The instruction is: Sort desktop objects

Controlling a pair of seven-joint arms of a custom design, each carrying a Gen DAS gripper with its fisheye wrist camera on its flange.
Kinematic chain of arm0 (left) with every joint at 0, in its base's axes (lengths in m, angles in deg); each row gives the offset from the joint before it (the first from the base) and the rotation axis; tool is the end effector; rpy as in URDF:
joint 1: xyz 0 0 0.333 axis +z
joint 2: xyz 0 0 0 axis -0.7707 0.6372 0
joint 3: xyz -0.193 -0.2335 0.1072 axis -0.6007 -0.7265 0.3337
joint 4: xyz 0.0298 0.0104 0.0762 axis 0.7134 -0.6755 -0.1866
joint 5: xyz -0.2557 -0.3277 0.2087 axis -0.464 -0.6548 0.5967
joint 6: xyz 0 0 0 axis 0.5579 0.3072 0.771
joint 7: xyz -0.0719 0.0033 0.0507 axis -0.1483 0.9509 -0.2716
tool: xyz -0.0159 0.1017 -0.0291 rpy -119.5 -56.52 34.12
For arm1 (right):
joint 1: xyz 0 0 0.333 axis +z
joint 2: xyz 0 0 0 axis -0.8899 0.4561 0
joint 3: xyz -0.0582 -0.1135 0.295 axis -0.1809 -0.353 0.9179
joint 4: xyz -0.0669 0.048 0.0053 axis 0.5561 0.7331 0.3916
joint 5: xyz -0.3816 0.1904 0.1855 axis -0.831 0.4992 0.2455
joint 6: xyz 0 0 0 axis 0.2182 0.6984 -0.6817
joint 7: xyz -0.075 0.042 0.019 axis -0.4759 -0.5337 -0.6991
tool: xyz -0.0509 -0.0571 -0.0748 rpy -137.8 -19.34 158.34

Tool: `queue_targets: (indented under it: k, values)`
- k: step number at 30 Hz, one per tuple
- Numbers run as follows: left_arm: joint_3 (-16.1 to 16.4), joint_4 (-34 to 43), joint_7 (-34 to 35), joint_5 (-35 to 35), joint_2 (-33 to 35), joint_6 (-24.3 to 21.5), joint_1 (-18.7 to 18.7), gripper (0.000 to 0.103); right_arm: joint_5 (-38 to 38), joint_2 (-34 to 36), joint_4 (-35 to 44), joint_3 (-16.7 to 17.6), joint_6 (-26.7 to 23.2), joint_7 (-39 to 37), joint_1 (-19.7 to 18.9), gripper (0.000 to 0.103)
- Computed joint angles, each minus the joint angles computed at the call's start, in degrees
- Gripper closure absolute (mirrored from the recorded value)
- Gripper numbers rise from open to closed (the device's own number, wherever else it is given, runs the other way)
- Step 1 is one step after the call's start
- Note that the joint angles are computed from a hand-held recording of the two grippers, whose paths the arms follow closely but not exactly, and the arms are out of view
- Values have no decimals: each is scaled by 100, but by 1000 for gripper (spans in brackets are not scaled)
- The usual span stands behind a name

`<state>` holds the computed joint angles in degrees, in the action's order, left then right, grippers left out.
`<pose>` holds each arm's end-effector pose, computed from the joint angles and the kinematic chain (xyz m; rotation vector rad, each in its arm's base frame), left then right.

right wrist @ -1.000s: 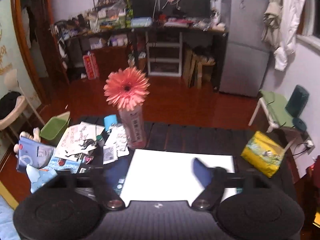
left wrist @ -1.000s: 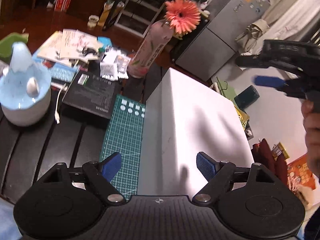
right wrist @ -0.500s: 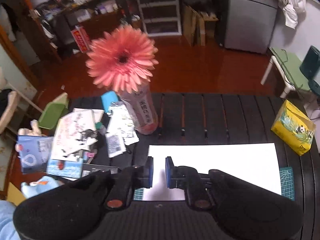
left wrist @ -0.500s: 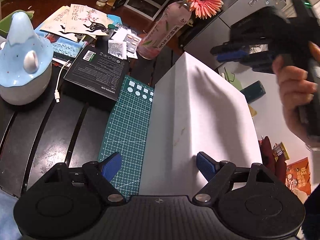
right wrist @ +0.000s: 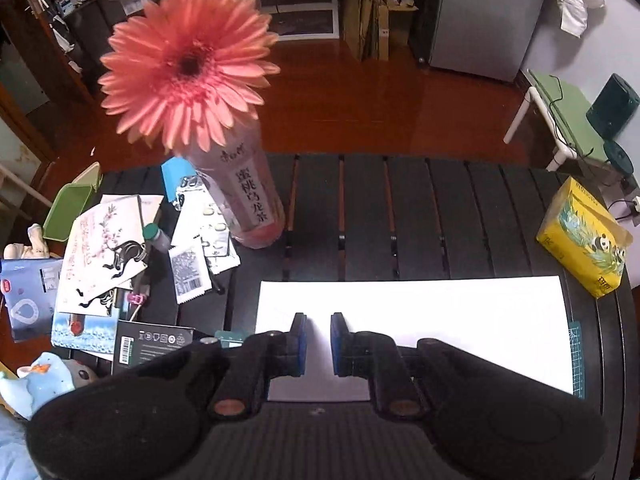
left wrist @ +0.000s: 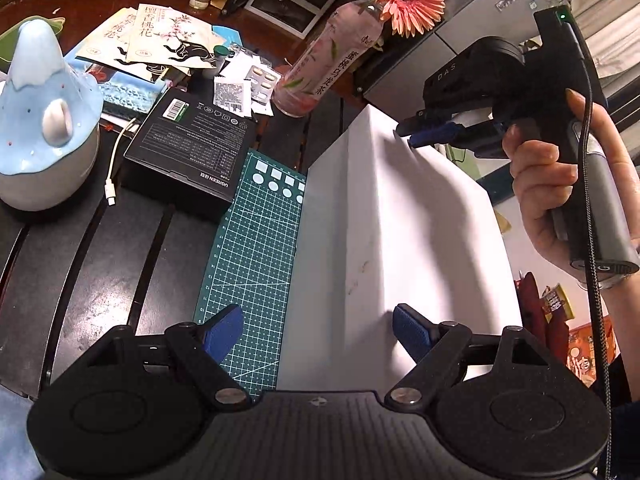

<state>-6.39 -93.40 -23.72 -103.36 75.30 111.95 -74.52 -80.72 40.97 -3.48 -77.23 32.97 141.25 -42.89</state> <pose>0.5254 -0.4510 0.4988 2.0298 -1.9750 1.0804 0.7046 0.2886 0.5525 -1.7285 2.2056 -0.3680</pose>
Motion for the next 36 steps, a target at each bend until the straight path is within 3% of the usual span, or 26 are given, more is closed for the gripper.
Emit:
queue_targets:
  k: [21, 36]
  values:
    - [10, 29, -83, 149, 11, -50, -16, 21, -78, 110, 137, -39, -197, 138, 45, 94]
    - [28, 37, -196, 333, 0, -92, -28, 21, -337, -888, -869, -176, -299, 539, -375, 88]
